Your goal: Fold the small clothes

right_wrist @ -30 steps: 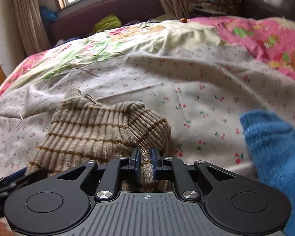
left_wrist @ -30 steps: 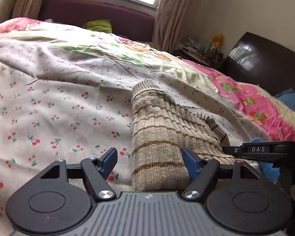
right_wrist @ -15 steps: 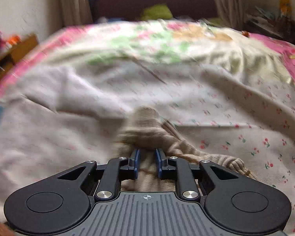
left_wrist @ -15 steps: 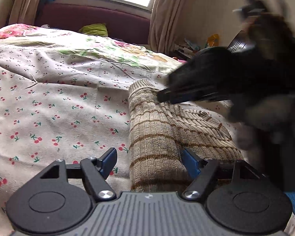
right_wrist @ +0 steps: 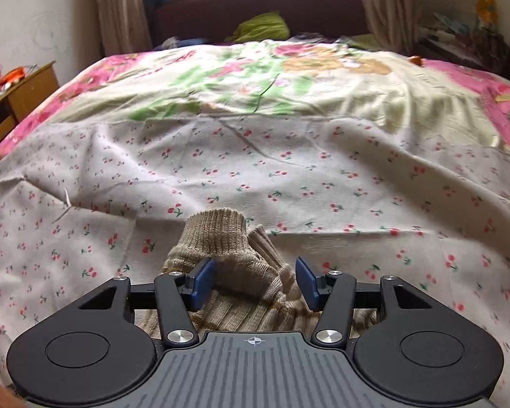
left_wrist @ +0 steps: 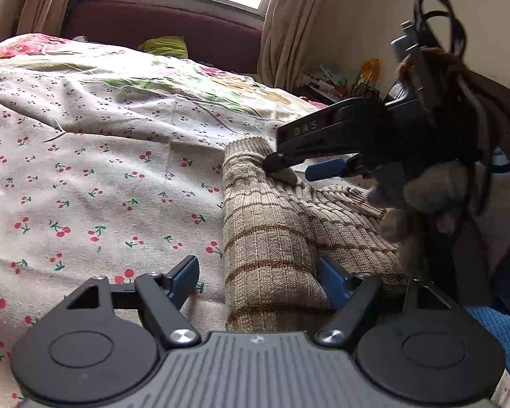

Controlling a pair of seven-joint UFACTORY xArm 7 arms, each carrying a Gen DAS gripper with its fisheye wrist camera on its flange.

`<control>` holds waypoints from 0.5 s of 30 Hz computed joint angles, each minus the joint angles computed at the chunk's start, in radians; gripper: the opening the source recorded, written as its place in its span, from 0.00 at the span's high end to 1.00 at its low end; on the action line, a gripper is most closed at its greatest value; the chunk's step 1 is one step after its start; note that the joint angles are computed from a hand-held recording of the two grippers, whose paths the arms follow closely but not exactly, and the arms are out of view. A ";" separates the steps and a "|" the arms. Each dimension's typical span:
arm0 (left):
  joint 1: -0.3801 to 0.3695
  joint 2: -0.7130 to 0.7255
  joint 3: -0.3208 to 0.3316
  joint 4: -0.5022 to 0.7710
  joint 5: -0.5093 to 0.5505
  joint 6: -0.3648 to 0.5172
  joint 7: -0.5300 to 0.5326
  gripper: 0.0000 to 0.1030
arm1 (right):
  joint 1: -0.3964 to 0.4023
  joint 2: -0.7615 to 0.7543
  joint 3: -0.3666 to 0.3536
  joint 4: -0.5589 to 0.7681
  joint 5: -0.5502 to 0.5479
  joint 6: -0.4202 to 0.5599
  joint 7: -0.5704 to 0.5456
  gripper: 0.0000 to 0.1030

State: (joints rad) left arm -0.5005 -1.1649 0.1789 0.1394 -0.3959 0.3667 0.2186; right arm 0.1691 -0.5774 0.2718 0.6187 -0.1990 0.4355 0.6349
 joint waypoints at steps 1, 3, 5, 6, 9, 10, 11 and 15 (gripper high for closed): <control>0.000 0.000 0.000 0.000 0.000 0.000 0.000 0.15 | 0.019 0.004 -0.022 -0.003 0.016 -0.017 -0.019 0.49; 0.000 0.000 0.000 0.001 0.000 0.002 -0.003 0.15 | 0.065 0.006 -0.066 -0.005 0.060 -0.025 -0.071 0.54; -0.001 0.002 0.005 0.004 -0.002 0.005 -0.003 0.15 | 0.090 0.006 -0.087 0.005 0.088 0.020 -0.121 0.74; -0.002 0.004 0.007 0.005 -0.003 0.005 -0.003 0.15 | 0.092 0.002 -0.089 0.006 0.096 0.040 -0.137 0.78; -0.004 0.008 0.009 0.007 -0.006 0.002 0.001 0.15 | 0.086 -0.040 -0.083 -0.014 0.113 0.065 -0.153 0.92; -0.003 0.006 0.009 0.006 -0.006 0.003 0.001 0.15 | 0.070 -0.059 -0.067 -0.020 0.105 0.070 -0.140 0.93; -0.004 0.006 0.007 0.006 -0.007 0.001 0.001 0.15 | 0.051 -0.082 -0.049 -0.025 0.090 0.075 -0.126 0.94; 0.000 -0.037 -0.005 -0.016 -0.009 -0.035 -0.006 0.16 | 0.001 -0.171 -0.028 -0.052 0.078 0.058 -0.061 0.94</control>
State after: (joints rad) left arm -0.5007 -1.2021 0.1740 0.1229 -0.4053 0.3313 0.2130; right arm 0.1699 -0.7480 0.2442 0.5670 -0.1214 0.4938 0.5735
